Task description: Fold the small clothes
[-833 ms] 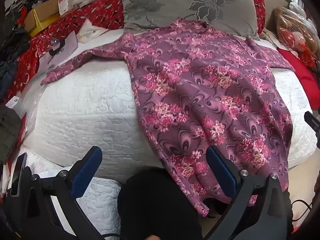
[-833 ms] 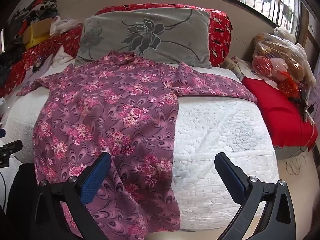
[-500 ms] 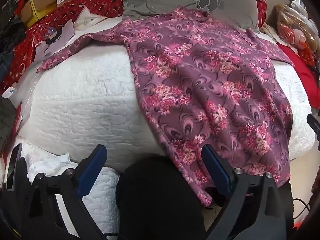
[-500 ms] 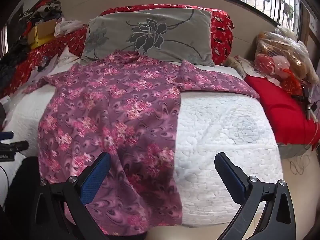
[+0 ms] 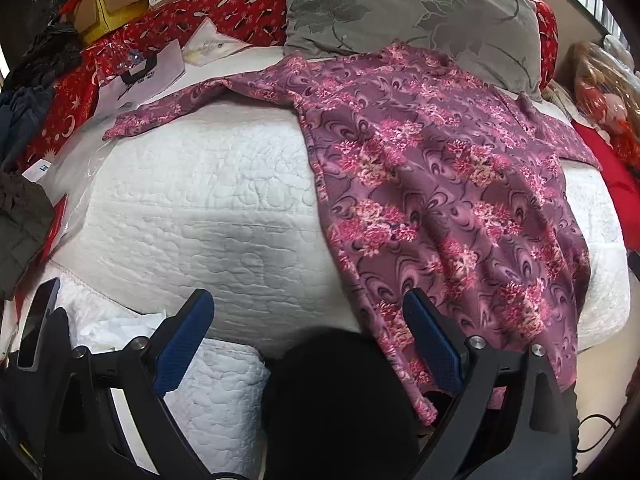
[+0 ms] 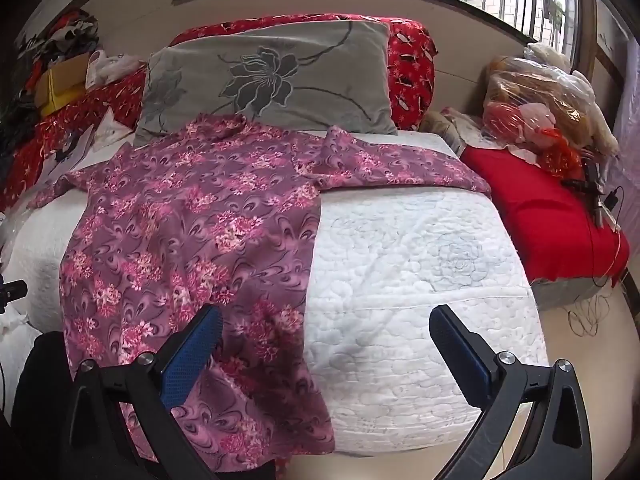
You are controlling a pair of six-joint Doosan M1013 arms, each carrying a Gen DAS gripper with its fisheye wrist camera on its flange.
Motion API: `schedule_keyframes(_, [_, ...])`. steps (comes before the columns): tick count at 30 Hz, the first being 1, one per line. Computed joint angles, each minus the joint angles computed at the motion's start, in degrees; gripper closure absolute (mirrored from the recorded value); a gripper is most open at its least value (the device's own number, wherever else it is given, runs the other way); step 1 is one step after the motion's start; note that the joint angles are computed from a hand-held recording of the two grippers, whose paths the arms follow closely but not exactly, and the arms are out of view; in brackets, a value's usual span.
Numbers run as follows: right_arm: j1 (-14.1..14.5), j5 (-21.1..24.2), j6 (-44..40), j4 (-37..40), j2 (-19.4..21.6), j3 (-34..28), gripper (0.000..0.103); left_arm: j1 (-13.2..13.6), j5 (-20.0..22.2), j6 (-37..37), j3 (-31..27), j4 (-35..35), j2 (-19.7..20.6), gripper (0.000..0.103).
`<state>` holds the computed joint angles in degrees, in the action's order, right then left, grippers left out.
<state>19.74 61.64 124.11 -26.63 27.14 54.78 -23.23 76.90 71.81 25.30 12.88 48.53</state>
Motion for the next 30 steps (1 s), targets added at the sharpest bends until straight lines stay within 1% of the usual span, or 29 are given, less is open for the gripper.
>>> schedule_keyframes(8, [-0.19,0.59,-1.23,1.11,0.43,-0.64,0.000,-1.00,0.67,2.85,-2.50,0.81,1.29,0.007])
schedule_keyframes(11, [-0.26,1.01,-2.52,2.32,0.79,-1.11,0.000,-0.94,1.35,3.27,-3.79,0.03,1.97,0.007])
schedule_keyframes(24, [-0.44,1.73,-3.32,3.18,1.90,-2.77,0.000,-0.80,3.58,3.33,-6.66,-0.54,3.72,0.007])
schedule_keyframes(30, [-0.43,1.61,-3.40,3.09,2.06,-2.92,0.000,-0.79,3.73,3.49,-6.97,-0.57,3.93,0.007])
